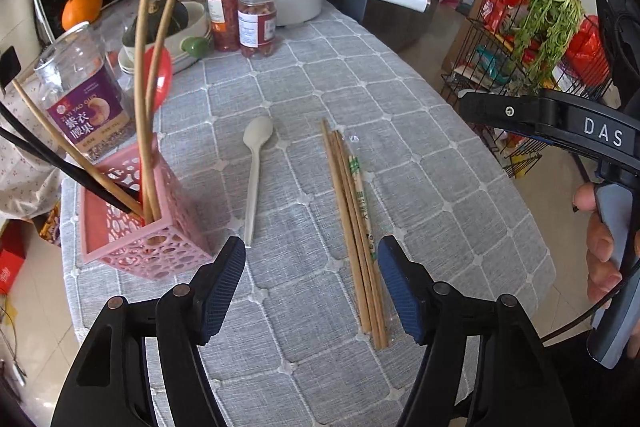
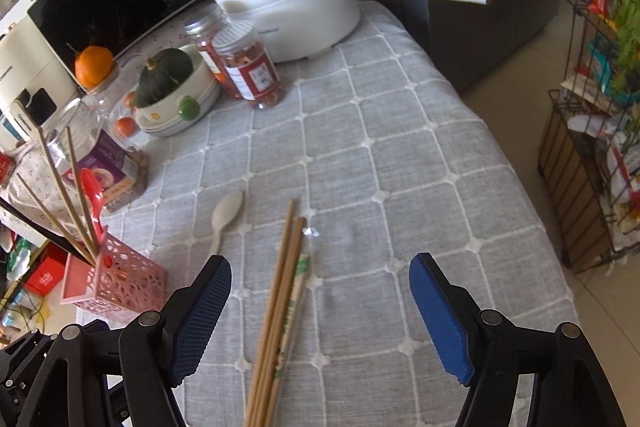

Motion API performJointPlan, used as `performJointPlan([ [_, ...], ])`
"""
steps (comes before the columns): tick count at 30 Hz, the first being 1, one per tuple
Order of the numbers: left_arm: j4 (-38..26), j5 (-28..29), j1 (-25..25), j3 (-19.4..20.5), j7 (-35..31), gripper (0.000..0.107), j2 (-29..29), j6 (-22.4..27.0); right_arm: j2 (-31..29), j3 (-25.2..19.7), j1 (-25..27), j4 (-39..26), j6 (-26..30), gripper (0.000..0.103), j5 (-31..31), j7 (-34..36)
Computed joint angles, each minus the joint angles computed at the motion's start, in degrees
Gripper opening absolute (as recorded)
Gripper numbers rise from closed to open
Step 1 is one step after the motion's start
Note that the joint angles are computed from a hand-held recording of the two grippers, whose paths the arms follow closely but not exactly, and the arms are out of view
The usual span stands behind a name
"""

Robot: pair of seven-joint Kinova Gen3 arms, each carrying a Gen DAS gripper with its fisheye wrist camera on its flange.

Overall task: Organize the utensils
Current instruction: 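Grasp a wooden chopstick from the bundle with the left tool and lift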

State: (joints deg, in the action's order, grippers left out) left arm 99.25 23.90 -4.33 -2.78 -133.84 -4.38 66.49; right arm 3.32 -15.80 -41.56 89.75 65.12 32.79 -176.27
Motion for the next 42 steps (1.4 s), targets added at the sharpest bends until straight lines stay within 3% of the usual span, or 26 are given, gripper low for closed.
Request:
performJointPlan([
  [7,-1.5,-0.9,2.2,3.2,9.0,0.067,5.5,-2.0,-0.7,0.9,2.8,1.5,0.4,0.079,-5.5,3.9],
  [10,-2.2,-0.4,2.8,4.1,11.7,0.053,8.2,-3.8,-0.4,1.1,3.5,1.8,0.8,0.08,-6.7,5.2],
  [13,-3.1,-0.1,3.3,5.0,14.8,0.028,11.4,-5.6,-0.2,1.3,4.0,2.1,1.0,0.08,-7.7,6.6],
  [18,-3.6,-0.4,4.2,6.6,17.5,0.015,14.7,-9.0,-0.5,1.7,5.0,2.6,0.1,0.08,-9.5,8.7],
  [32,-4.0,-8.0,8.0,8.2,23.2,0.007,16.9,-13.4,0.1,2.2,6.0,2.2,-0.1,0.08,-10.9,10.5],
  [36,-3.7,-6.1,6.6,8.5,21.1,0.007,15.3,-12.3,0.4,2.3,6.0,1.9,0.0,0.08,-11.4,10.5],
  [42,-2.3,-0.5,3.1,6.6,13.0,0.007,9.4,-9.4,1.2,2.6,6.0,1.2,-0.9,0.08,-12.5,10.3],
])
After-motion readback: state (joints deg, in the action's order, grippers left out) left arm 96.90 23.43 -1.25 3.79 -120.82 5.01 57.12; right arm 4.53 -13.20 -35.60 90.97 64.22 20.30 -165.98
